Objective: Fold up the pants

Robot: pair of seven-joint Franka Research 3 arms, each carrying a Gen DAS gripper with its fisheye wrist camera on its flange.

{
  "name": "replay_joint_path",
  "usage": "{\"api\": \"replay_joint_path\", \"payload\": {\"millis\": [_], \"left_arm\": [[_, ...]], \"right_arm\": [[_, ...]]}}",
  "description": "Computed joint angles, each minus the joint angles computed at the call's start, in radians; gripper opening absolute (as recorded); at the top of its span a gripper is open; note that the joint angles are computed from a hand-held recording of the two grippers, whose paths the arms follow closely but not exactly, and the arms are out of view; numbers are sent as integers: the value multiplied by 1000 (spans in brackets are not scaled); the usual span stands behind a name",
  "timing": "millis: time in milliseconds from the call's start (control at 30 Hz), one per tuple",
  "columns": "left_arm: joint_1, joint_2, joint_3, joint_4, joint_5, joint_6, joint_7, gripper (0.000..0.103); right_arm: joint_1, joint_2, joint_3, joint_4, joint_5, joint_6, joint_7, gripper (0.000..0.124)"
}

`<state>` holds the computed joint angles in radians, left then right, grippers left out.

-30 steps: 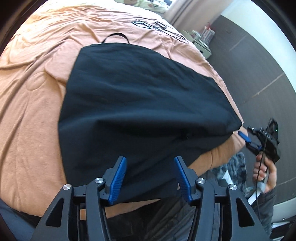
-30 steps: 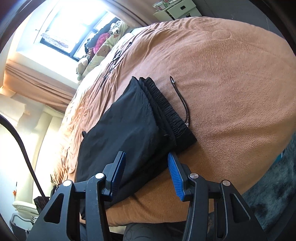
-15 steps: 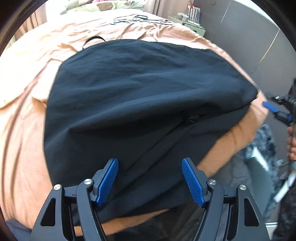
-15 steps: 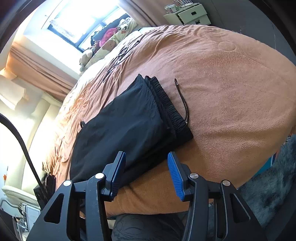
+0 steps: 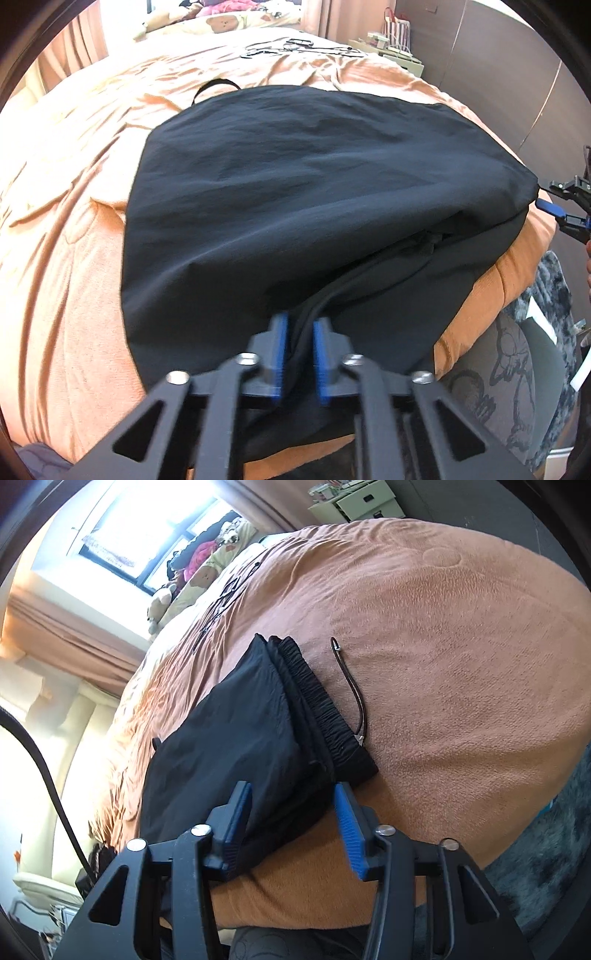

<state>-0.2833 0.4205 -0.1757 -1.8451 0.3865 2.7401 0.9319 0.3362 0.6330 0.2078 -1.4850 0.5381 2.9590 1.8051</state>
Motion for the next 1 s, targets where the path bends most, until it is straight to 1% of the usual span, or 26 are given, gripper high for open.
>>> {"api": "replay_joint_path", "payload": {"millis": [33, 67, 100, 200, 333, 433, 567, 600, 733, 833, 867, 900, 967, 1000], "left_arm": [[-1, -7, 2, -6, 4, 4, -2, 7], [3, -16, -1, -17, 1, 13, 3, 6], [8, -29, -5, -33, -3, 28, 7, 5], [29, -66, -23, -76, -26, 59, 35, 5], [57, -105, -53, -123, -83, 79, 91, 5], [89, -116, -88, -140, -165, 77, 159, 5], [100, -132, -100, -168, -233, 84, 206, 4], [101, -138, -100, -177, -244, 89, 212, 2], [111, -153, -110, -195, -295, 104, 250, 2], [126, -158, -126, -203, -350, 101, 290, 2], [140, -158, -142, -204, -386, 99, 319, 2], [157, -157, -162, -202, -430, 89, 357, 2], [165, -163, -171, -207, -479, 91, 396, 7], [161, -167, -166, -211, -488, 99, 400, 17]], "right_arm": [[5, 4, -7, 7, -2, -6, 11, 29], [15, 6, -22, 12, -7, -9, 30, 22], [11, 6, -20, 11, -6, -7, 30, 15], [-21, 4, 20, 4, 21, 22, -2, 10], [-21, -7, 25, -10, 25, 49, -24, 9], [-9, -14, 8, -16, 14, 60, -20, 8], [2, -23, -4, -31, 6, 84, -4, 5], [1, -23, -4, -30, 3, 85, -4, 5], [-5, -30, 4, -36, -2, 98, -12, 5], [33, -41, -48, -56, -21, 106, 40, 5], [43, -44, -63, -64, -32, 108, 54, 5], [37, -44, -61, -69, -36, 102, 58, 5], [-7, -37, -8, -75, -15, 90, 38, 5], [-23, -36, 12, -76, -3, 85, 28, 7]]}}
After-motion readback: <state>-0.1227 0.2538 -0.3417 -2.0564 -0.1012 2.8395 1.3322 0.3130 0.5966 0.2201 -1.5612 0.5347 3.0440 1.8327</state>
